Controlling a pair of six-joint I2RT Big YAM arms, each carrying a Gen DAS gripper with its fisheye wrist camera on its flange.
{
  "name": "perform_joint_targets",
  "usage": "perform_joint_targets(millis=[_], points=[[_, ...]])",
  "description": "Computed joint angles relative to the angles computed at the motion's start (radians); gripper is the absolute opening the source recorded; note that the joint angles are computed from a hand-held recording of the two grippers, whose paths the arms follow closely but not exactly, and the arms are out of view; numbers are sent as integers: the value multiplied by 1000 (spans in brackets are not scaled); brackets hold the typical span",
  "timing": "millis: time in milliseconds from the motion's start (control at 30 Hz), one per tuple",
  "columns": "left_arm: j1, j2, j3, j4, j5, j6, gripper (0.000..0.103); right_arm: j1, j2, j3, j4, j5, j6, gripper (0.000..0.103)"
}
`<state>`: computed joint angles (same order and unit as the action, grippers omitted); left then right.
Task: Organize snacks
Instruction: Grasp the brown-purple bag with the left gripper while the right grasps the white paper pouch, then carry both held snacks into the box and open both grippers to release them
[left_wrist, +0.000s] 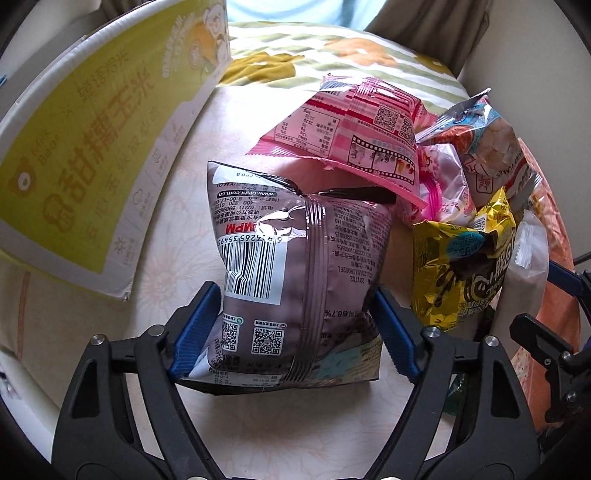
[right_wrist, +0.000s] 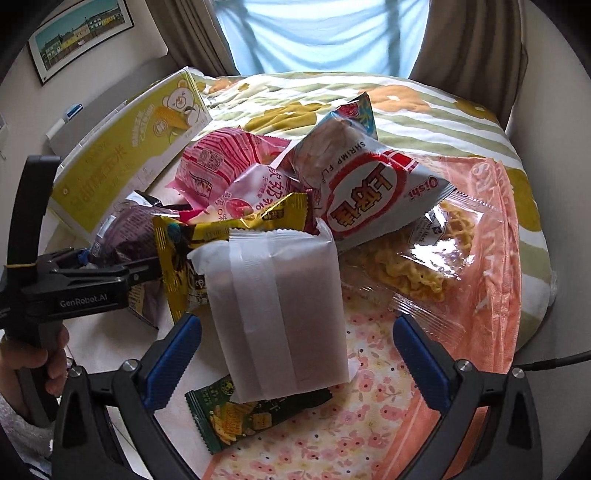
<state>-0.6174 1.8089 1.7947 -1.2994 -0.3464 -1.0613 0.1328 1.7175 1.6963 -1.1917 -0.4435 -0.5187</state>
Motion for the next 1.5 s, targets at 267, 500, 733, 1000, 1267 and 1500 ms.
perform_joint_targets(millis=[267, 500, 733, 1000, 1267, 1500], points=[[7, 13, 30, -5, 14, 47, 61, 5, 3, -6, 17, -7, -8, 101], [2, 2, 35, -12, 7, 66, 57, 18, 21, 8, 7, -4, -17, 87], [0, -21, 11, -11, 21, 44, 57, 24, 25, 1, 5, -9, -34, 78], [3, -29, 1, -7, 20, 37, 57, 34, 39, 10, -12, -6, -56, 60], [-9, -41, -2, -20, -2, 29, 57, 18, 26, 3, -33, -16, -51, 59], [-27, -74, 3, -24, -34, 10, 57, -8, -10, 2, -58, -30, -14, 59]])
